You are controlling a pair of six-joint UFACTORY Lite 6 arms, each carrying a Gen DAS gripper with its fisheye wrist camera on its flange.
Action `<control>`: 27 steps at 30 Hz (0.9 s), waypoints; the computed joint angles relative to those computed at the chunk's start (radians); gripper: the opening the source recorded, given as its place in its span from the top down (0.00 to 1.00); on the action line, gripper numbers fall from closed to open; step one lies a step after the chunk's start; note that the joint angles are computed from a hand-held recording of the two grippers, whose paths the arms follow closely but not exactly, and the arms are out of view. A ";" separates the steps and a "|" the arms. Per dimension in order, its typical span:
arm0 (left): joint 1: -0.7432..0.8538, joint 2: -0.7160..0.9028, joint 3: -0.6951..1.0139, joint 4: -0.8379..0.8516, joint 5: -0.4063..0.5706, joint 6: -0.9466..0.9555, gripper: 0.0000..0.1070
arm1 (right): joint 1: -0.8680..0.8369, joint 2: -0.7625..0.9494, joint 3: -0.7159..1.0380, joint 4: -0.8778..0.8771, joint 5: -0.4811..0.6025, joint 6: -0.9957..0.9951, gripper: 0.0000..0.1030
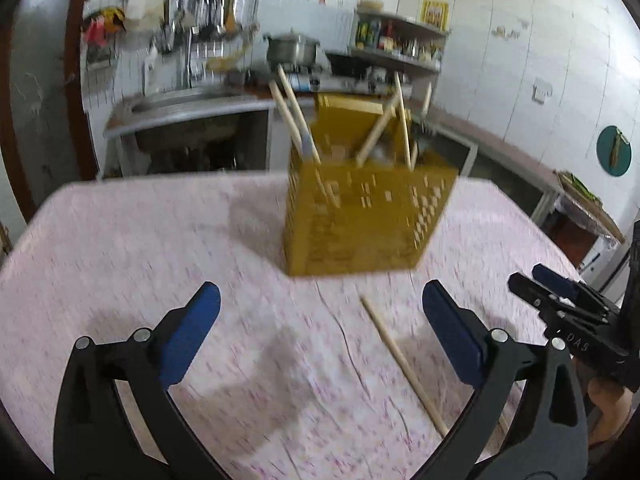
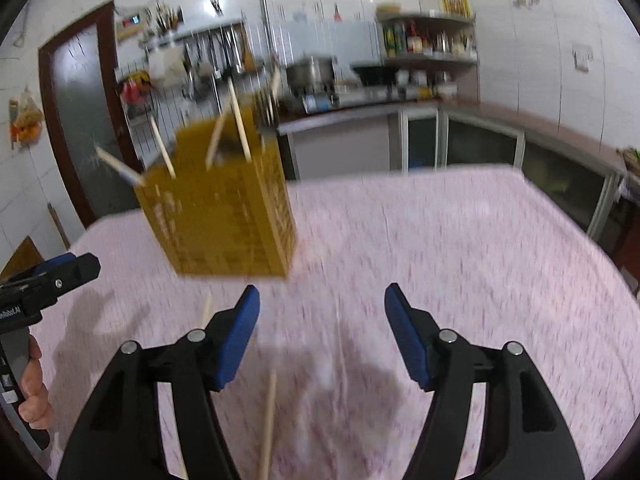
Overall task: Organize utensils
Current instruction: 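Move both open tools down to the remaining chopsticks on the cloth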
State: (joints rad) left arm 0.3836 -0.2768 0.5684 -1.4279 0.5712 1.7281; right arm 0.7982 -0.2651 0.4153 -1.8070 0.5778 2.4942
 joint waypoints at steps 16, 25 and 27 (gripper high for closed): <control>-0.188 0.105 -0.025 0.112 -0.208 -0.204 0.09 | 0.158 0.147 0.001 0.155 -0.033 -0.012 0.38; -0.251 0.132 0.010 0.197 -0.201 -0.346 0.36 | 0.144 0.197 0.046 0.170 -0.103 -0.046 0.67; -0.279 0.152 0.030 0.216 -0.201 -0.382 0.46 | 0.142 0.210 0.059 0.170 -0.109 -0.051 0.70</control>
State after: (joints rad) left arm 0.1047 -0.1249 0.5989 -1.2120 0.3705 1.3465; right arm 0.9398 -0.0547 0.4747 -1.6373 0.4685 2.4429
